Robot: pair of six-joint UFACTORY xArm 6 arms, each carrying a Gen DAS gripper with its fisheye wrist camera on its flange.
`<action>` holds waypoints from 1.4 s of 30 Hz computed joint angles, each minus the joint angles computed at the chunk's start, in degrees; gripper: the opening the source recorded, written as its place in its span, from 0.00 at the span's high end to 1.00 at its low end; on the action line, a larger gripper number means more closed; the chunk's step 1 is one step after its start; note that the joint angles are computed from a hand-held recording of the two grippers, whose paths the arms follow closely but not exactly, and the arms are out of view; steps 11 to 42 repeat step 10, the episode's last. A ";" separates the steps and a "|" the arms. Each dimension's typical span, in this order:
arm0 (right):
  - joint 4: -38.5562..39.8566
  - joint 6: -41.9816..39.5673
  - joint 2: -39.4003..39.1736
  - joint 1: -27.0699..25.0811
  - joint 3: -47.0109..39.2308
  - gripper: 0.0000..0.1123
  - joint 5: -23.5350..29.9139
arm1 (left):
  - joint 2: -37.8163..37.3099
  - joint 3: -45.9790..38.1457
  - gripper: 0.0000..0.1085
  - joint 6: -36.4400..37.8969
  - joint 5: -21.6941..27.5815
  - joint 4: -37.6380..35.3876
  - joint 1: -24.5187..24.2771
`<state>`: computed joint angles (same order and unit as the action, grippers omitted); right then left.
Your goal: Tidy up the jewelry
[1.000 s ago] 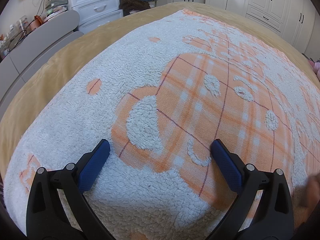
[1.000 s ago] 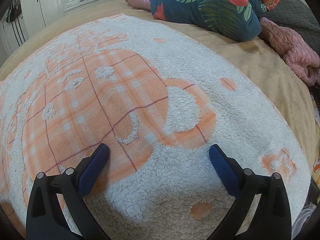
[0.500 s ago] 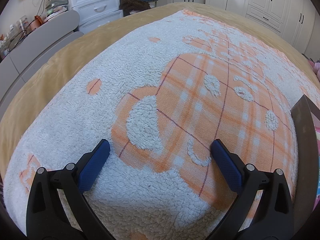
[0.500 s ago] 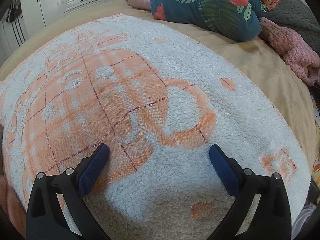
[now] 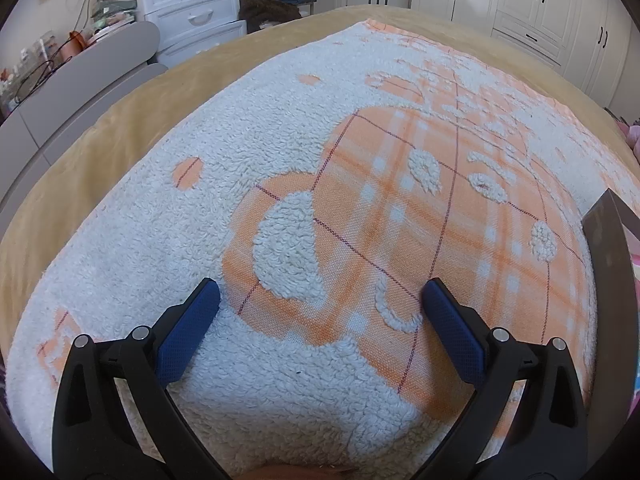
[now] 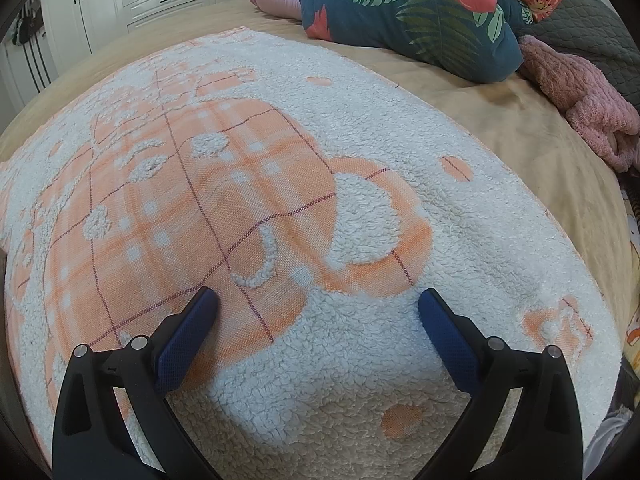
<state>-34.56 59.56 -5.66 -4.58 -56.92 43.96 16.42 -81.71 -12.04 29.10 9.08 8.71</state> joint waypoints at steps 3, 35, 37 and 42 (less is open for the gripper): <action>0.00 0.00 0.00 0.00 0.00 0.13 0.00 | -0.07 0.10 0.14 -0.08 -0.03 0.08 0.00; -0.03 0.02 0.00 0.02 -0.01 0.13 0.04 | 0.00 -0.01 0.14 -0.18 0.10 0.17 -0.07; -0.03 0.02 0.00 0.02 -0.01 0.13 0.04 | 0.00 -0.01 0.14 -0.18 0.10 0.17 -0.07; -0.03 0.02 0.00 0.02 -0.01 0.13 0.04 | 0.00 -0.01 0.14 -0.18 0.10 0.17 -0.07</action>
